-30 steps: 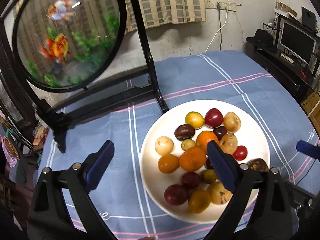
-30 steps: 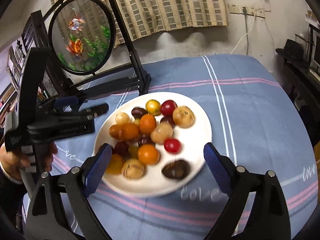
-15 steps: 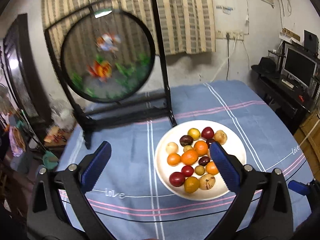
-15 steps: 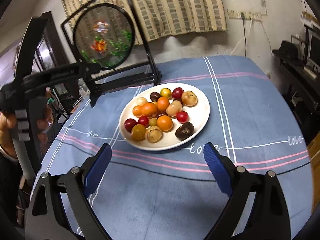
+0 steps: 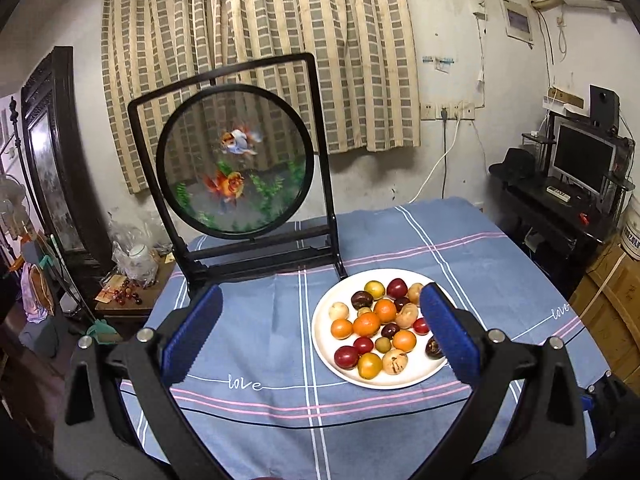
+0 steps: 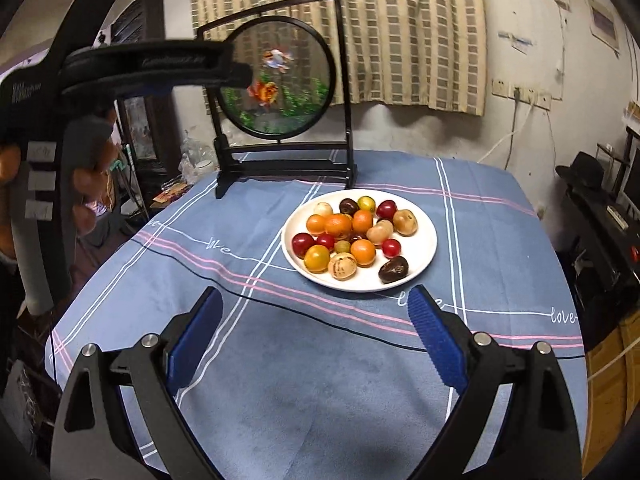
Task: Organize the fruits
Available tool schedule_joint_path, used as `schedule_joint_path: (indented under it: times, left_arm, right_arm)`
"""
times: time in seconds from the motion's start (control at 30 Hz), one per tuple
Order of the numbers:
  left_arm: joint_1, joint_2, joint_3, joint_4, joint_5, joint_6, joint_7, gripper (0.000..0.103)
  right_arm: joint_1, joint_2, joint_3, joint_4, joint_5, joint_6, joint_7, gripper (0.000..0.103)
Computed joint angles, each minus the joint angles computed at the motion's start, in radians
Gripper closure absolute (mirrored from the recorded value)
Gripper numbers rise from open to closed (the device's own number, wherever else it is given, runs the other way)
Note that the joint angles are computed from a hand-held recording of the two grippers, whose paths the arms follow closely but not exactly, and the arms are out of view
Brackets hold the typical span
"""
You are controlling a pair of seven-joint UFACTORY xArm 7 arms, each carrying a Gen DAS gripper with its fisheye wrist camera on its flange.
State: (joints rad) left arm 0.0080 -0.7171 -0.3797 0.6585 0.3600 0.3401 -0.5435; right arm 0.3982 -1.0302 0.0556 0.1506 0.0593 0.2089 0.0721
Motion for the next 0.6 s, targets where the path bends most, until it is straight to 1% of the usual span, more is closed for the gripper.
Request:
schedule_joint_path:
  times: [0.1,0.27,0.37,0.43,0.53,0.6]
  left_arm:
    - [-0.007,-0.024,0.003,-0.011,-0.003,0.003,-0.003,0.003]
    - [-0.021,-0.044,0.008,-0.021,-0.017,0.017,0.0,0.003]
    - [-0.048,-0.054,0.025,-0.03,-0.044,0.028,0.002,0.003]
    - [-0.03,-0.068,0.004,-0.034,-0.041,0.032,-0.018,0.003]
    - [-0.03,-0.063,-0.002,-0.028,-0.043,0.05,-0.023,0.003]
    - [-0.065,-0.048,0.025,-0.022,-0.059,0.064,0.001,0.003]
  right_arm:
    - [0.004,-0.019,0.018,-0.005,-0.004,0.01,0.007,0.009]
    - [0.005,-0.029,0.022,-0.01,-0.012,0.017,0.012,0.009]
    - [0.0,-0.039,0.029,-0.013,-0.015,0.029,0.021,0.009]
    - [0.001,-0.058,0.031,-0.019,-0.015,0.041,0.026,0.009]
    - [0.005,-0.068,0.026,-0.023,-0.015,0.047,0.028,0.009]
    - [0.003,-0.071,0.029,-0.025,-0.017,0.049,0.031,0.009]
